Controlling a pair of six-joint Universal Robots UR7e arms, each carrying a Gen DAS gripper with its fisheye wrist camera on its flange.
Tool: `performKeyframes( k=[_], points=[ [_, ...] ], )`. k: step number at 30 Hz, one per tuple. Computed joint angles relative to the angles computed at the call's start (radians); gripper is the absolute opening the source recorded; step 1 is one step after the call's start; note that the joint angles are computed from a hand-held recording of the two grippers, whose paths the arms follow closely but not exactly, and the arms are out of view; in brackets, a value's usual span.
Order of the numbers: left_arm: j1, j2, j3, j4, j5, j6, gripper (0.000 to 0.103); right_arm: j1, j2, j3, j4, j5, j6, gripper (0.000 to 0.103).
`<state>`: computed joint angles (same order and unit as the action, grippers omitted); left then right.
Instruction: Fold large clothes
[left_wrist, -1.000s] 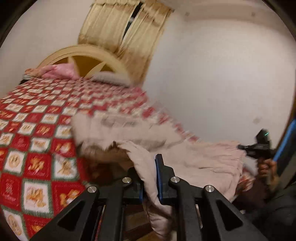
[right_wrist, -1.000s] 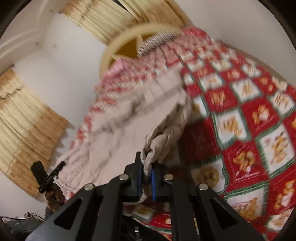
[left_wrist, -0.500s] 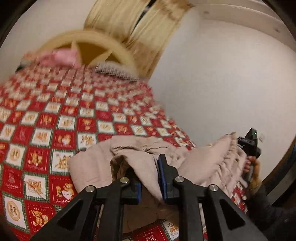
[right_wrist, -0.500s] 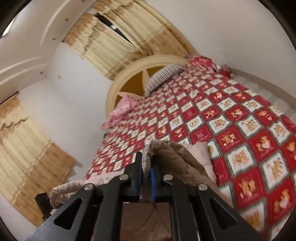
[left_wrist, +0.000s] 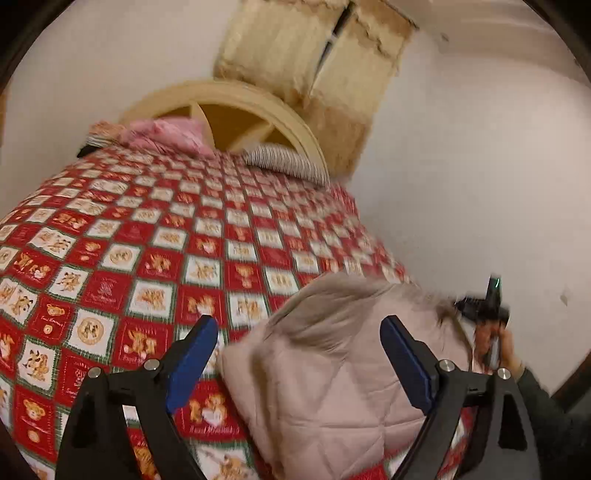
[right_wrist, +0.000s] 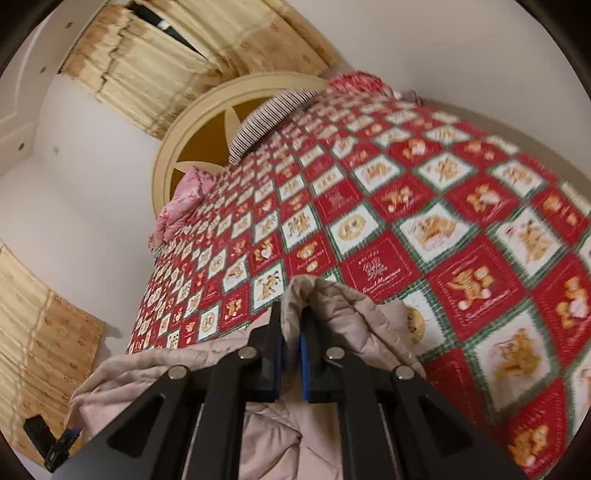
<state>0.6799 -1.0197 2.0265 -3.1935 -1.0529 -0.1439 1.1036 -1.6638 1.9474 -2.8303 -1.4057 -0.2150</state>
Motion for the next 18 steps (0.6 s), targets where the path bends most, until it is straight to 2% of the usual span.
performKeyframes(
  k=[2, 5, 7, 8, 9, 11, 12, 13, 15, 17, 18],
  points=[
    [-0.026, 0.050, -0.024, -0.011, 0.047, 0.028, 0.090, 0.024, 0.051, -0.026, -0.015, -0.051, -0.009, 0.009],
    [-0.086, 0.189, -0.093, -0.030, 0.101, 0.163, 0.090, 0.056, 0.120, -0.053, -0.072, -0.094, -0.022, 0.011],
    [-0.125, 0.316, -0.167, -0.016, 0.156, 0.281, 0.090, 0.066, 0.156, -0.059, -0.143, -0.106, 0.000, 0.019],
    [-0.136, 0.363, -0.192, -0.015, 0.174, 0.328, 0.090, 0.074, 0.166, -0.058, -0.169, -0.124, 0.002, 0.028],
    [-0.150, 0.441, -0.240, -0.002, 0.203, 0.395, 0.091, 0.084, 0.170, -0.050, -0.200, -0.141, 0.005, 0.056],
    [-0.167, 0.532, -0.298, -0.005, 0.264, 0.484, 0.091, 0.089, 0.160, -0.008, -0.278, -0.120, 0.012, 0.097],
    [-0.172, 0.588, -0.335, -0.031, 0.311, 0.551, 0.091, 0.088, 0.150, 0.023, -0.328, -0.082, -0.005, 0.099],
    [-0.170, 0.652, -0.384, -0.070, 0.366, 0.624, 0.091, 0.095, 0.133, 0.065, -0.368, -0.054, -0.064, 0.099],
    [-0.149, 0.728, -0.467, -0.078, 0.425, 0.670, 0.091, 0.126, 0.137, 0.111, -0.437, -0.081, -0.154, 0.099],
    [-0.113, 0.751, -0.520, -0.030, 0.437, 0.600, 0.091, 0.156, 0.138, 0.164, -0.456, -0.101, -0.266, 0.099],
    [-0.093, 0.746, -0.535, 0.011, 0.426, 0.535, 0.097, 0.171, 0.150, 0.175, -0.455, -0.124, -0.310, 0.099]
  ],
)
